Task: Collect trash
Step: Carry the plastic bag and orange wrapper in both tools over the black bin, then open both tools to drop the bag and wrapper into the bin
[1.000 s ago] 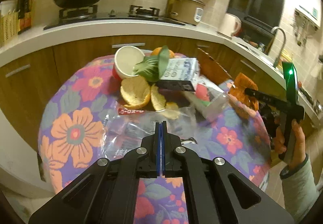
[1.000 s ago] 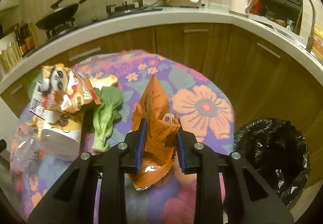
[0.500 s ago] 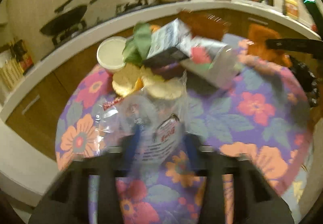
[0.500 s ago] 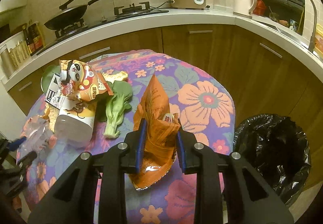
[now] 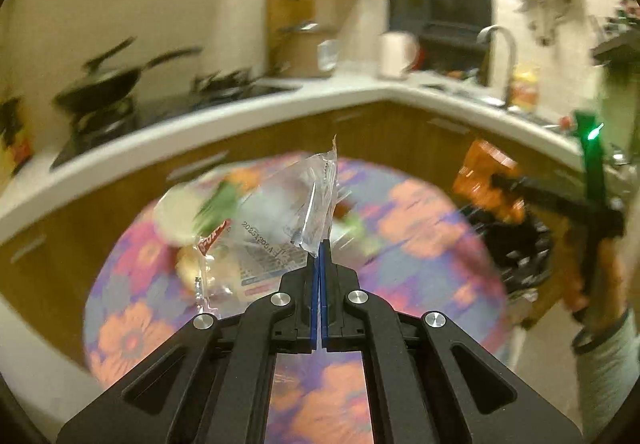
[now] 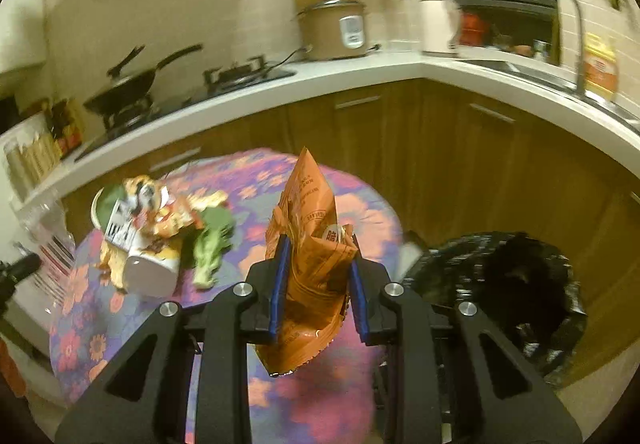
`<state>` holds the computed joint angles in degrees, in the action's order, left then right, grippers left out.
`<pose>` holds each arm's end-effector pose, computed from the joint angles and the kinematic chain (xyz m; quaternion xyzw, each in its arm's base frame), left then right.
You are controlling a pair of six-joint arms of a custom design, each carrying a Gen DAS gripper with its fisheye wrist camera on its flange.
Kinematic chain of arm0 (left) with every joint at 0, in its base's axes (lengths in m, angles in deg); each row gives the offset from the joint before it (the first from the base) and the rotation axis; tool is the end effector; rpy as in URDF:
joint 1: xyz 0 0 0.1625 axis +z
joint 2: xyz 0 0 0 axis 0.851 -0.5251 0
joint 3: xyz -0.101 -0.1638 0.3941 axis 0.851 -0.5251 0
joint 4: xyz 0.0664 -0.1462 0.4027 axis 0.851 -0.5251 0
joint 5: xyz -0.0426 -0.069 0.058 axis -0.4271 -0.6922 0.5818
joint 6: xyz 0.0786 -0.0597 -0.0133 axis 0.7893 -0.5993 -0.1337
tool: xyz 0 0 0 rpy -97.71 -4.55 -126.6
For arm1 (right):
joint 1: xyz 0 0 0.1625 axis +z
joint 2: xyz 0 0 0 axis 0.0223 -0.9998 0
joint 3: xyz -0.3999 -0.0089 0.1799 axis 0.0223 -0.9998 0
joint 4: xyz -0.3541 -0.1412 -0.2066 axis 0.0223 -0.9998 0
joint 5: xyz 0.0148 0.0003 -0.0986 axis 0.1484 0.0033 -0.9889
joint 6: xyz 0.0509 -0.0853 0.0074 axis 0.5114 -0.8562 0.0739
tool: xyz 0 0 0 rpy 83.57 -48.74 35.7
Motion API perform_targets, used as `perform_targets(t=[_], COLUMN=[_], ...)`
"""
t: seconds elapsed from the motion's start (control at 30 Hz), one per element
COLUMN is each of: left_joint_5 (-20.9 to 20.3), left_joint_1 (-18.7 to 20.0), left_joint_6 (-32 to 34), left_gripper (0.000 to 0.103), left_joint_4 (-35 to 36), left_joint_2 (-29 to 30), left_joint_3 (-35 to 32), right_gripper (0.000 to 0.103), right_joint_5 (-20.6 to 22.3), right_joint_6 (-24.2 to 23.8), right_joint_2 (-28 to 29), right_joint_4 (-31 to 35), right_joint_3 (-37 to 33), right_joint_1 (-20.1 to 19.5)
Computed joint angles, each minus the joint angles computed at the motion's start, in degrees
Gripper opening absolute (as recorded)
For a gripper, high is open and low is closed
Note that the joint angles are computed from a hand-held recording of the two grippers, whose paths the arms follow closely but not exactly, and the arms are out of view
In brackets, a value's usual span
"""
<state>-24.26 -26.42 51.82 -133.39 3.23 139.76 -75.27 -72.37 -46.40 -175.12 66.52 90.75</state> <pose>-0.3095 -0.4473 0.1636 0.2762 0.8205 -0.4138 0.2814 0.1266 -0.5409 0.2893 0.1876 -0.8552 0.4254 0.2290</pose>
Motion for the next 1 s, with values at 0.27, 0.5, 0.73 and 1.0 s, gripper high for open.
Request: perform_targets(t=[0.27,0.5,0.73,1.0], left_joint_5=[-13.23,-24.92,-31.89,-33.93], left_joint_1=[0.83,4.51,8.43,9.92], left_joint_6=[14.21,17.32,16.28,15.59], left_gripper=[0.000,0.000,0.012,0.043], left_joint_4=[-3.14,5.76,15.60,17.24], left_joint_2=[14.40,28.64,36.67,37.99], left_joint_3=[-17.23,-34.54,-45.43,-46.40], right_gripper=[0.024,0.024,0.033,0.060], right_joint_5=[-0.85,-4.15,-8.75,-7.77], right_joint_6=[2.85,6.05,11.05,12.99], right_joint_2=[-4.77,-3.80,-2.24,-2.99], right_joint_4=[-0.61,1.48,5.44,5.43], right_joint_3=[0.02,-1.96,-4.31,-2.67], right_joint_1=[-6.08,-10.58,-13.69,-15.69])
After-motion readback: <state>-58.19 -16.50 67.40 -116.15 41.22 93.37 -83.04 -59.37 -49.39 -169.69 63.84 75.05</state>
